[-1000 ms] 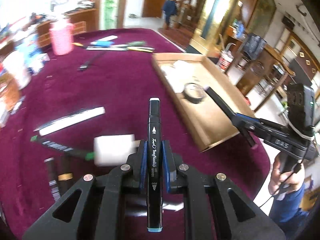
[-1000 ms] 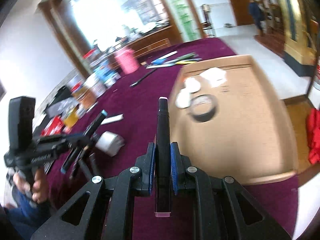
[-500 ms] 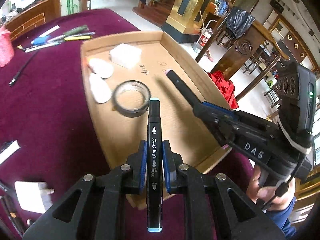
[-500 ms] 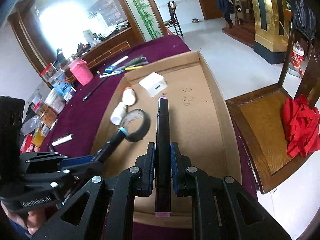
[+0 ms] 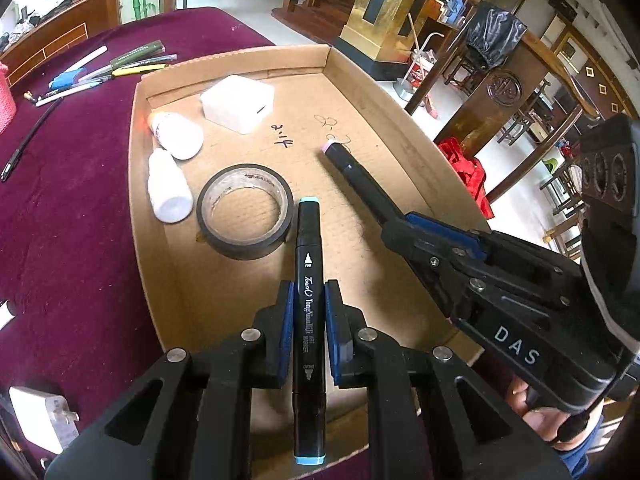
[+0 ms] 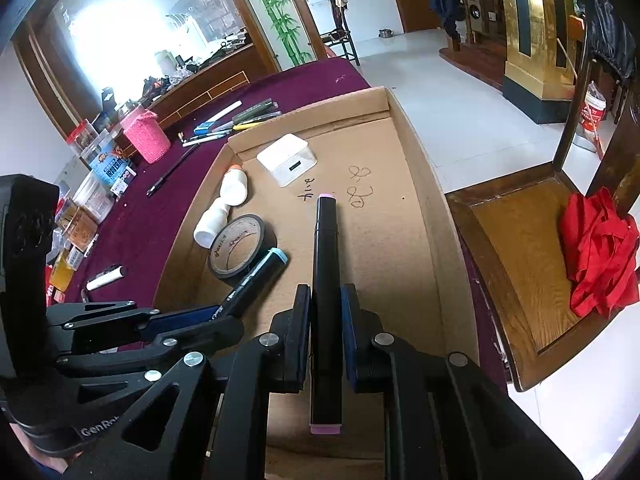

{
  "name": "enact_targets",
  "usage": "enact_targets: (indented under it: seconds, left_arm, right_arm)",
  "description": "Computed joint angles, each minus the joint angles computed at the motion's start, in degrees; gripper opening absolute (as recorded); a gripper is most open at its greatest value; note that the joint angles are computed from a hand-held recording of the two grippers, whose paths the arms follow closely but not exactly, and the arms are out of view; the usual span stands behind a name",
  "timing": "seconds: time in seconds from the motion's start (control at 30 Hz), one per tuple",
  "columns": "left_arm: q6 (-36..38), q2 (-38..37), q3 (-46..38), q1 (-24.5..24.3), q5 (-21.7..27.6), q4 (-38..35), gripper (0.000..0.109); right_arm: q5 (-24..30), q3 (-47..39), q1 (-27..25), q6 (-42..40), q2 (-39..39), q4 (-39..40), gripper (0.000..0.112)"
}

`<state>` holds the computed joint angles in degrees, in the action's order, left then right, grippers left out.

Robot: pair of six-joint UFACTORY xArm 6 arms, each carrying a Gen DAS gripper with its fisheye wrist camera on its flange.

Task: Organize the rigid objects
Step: 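Open right tool to drop its marker while left tool releases its marker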

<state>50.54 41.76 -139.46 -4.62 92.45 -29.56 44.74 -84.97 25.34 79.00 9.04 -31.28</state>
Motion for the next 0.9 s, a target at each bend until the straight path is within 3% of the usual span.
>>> enact_targets:
  seconds: [0.3, 0.4, 0.57, 0.77, 0.83, 0.9]
  left_arm:
    - [0.84, -2.46, 5.25, -0.91, -3.39, 0.49, 0.012]
    - [0.69, -1.6, 3.79, -0.84, -2.51, 0.33, 0.012]
    - [0.92, -1.06, 2.82, -0.75, -1.83, 0.22, 0.012]
    - [1.75, -2.99, 3.89, 0.73, -1.45, -1.41, 0.013]
    - [2.34, -5.9, 8.05, 1.37, -5.1, -3.16, 0.013]
    - [0.37, -10.06, 14.75, 1.06, -16.53, -2.1, 0.013]
  right_arm:
    - [0.31, -0.81, -0.36, -2.41, 1.0, 2.42, 0.013]
    - [1.19, -1.43, -0.25, -3.14, 1.36, 2.96, 0.014]
    - [1.73, -1.48, 0.2, -4.41, 0.95, 3.54, 0.023]
    - [2.96, 0.91, 1.74, -0.76, -3.45, -3.63, 0.024]
    - [5.06, 1.0, 2.5, 2.63, -5.02, -10.68, 0.024]
    - [14.59, -1.59, 4.16, 7.33, -4.73, -18.78, 0.024]
